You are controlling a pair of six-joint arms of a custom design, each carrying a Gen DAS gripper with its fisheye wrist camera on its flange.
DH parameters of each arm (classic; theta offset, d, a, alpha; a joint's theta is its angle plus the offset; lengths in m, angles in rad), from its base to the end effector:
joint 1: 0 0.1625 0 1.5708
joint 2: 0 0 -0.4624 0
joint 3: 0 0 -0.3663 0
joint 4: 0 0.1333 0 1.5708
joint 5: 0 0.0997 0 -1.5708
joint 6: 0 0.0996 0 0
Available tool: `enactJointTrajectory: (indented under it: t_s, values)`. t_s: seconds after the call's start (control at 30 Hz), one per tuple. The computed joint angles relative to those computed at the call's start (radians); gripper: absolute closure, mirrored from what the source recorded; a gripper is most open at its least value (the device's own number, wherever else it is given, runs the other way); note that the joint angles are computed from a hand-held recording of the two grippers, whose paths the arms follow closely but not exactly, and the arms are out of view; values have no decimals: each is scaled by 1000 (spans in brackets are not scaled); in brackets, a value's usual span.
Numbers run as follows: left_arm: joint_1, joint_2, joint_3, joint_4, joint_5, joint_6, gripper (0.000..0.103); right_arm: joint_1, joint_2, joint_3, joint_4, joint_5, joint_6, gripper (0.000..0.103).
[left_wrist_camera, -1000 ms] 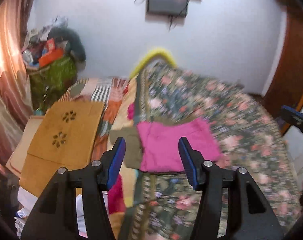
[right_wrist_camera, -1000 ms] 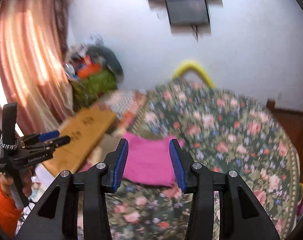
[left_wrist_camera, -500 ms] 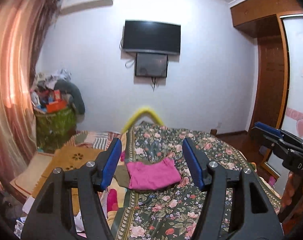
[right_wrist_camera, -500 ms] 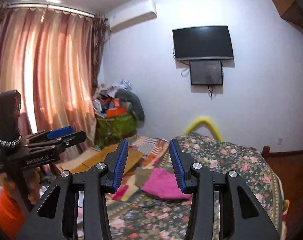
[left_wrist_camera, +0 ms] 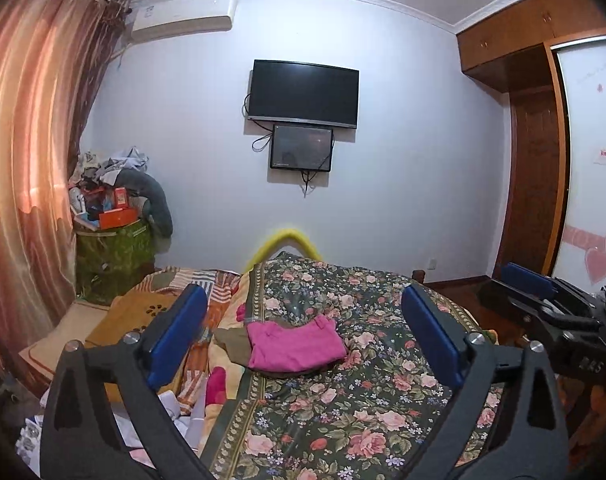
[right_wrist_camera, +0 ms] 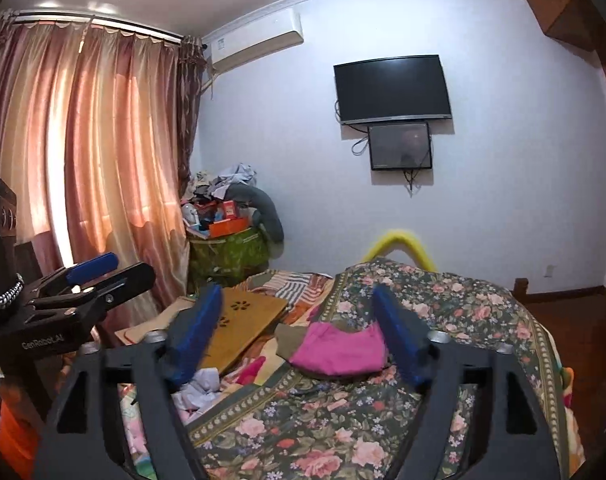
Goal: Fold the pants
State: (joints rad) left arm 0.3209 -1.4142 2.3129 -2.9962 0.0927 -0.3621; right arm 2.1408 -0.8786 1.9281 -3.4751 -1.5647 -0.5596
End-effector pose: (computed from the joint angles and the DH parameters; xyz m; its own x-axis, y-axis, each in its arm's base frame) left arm -0.2889 -0.3410 0.3907 -0.7075 -0.3264 -0.6269 0.6092 0.1679 -0.7750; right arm 0.4463 -0.4481 0.2107 -0.5233 -0.7539 0.3971 -0.7458 0.1798 -0.6415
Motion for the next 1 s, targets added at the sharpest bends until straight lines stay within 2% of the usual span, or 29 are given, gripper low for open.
enactJointTrajectory:
  t_s: [0.13, 0.33, 0.47, 0.73, 1.0]
  values:
    - [4, 3, 4, 4, 13, -20, 1, -3, -6, 21, -35, -4, 14, 1]
    - [0, 48, 10, -167, 10, 106, 1, 2, -6, 35, -53, -29, -1, 1]
    - [3, 57, 14, -189, 11, 121, 0, 2, -6, 40, -55, -32, 6, 1]
    - [13, 104, 1, -352, 6, 257, 0, 10, -7, 46, -62, -50, 1, 1]
    - [13, 120, -5, -413, -9, 321, 0, 10, -9, 44, -60, -67, 6, 1]
